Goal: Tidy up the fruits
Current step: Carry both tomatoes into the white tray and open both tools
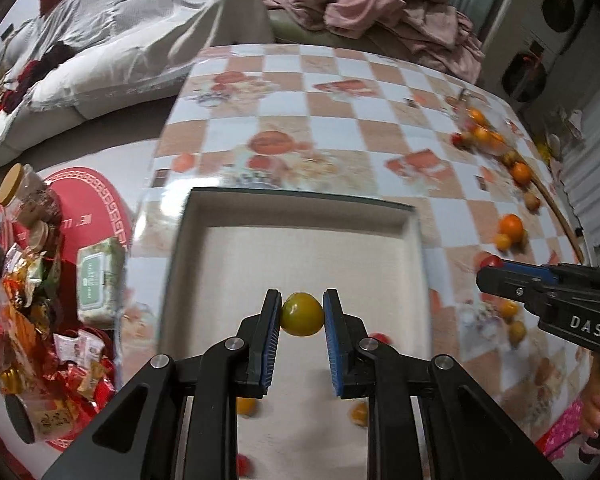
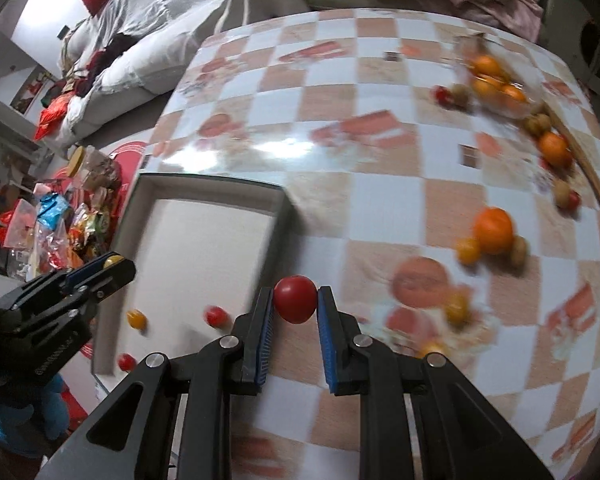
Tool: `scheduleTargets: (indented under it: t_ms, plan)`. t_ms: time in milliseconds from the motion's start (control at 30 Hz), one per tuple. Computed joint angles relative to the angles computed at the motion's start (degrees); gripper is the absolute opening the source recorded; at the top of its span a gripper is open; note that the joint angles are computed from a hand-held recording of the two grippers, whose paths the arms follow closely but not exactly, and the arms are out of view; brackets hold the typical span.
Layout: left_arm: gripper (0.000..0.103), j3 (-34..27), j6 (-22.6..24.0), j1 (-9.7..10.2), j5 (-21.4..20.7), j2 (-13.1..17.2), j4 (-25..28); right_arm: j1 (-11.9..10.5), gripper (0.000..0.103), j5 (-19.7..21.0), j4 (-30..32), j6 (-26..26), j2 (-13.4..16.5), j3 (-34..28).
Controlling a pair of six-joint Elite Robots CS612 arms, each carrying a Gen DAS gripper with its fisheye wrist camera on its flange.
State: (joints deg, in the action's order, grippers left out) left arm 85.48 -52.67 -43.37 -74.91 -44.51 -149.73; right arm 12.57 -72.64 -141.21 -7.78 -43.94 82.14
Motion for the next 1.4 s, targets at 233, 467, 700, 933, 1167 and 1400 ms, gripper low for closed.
scheduleTargets:
  t_ms: [233, 467, 700, 933, 1167, 1400]
  plan:
    - [0.023, 0.0, 1.4, 1.46, -0.1, 1.1, -0.4, 2.5, 0.024, -0.6, 1.9, -0.6, 2.6, -4.4]
    - [0.023, -1.8, 0.5, 2.38, -0.9, 3.0, 1.5, 3.4, 0.023, -1.3, 4.5, -0.3, 5.1, -7.9]
    - [0.023, -2.8, -1.4, 2.97, -1.0, 4.0, 3.4, 4.1, 0.023, -2.1, 7.3, -1.7, 7.3, -10.9]
    - [0.023, -3.6, -0.8, 3.05, -1.1, 4.6, 4.7, 4.6, 0.023, -3.2, 8.0, -2.2, 8.3, -12.1]
    - [0.023, -4.1, -0.5, 3.11, -1.4, 5.0, 5.7, 4.8, 0.023, -4.5, 8.5, -2.4, 9.0, -12.7]
    - [0.023, -3.8, 0.0, 3.00, -1.4, 5.0, 5.6, 5.1, 0.024, -5.7, 7.8, -2.8, 9.2, -12.4]
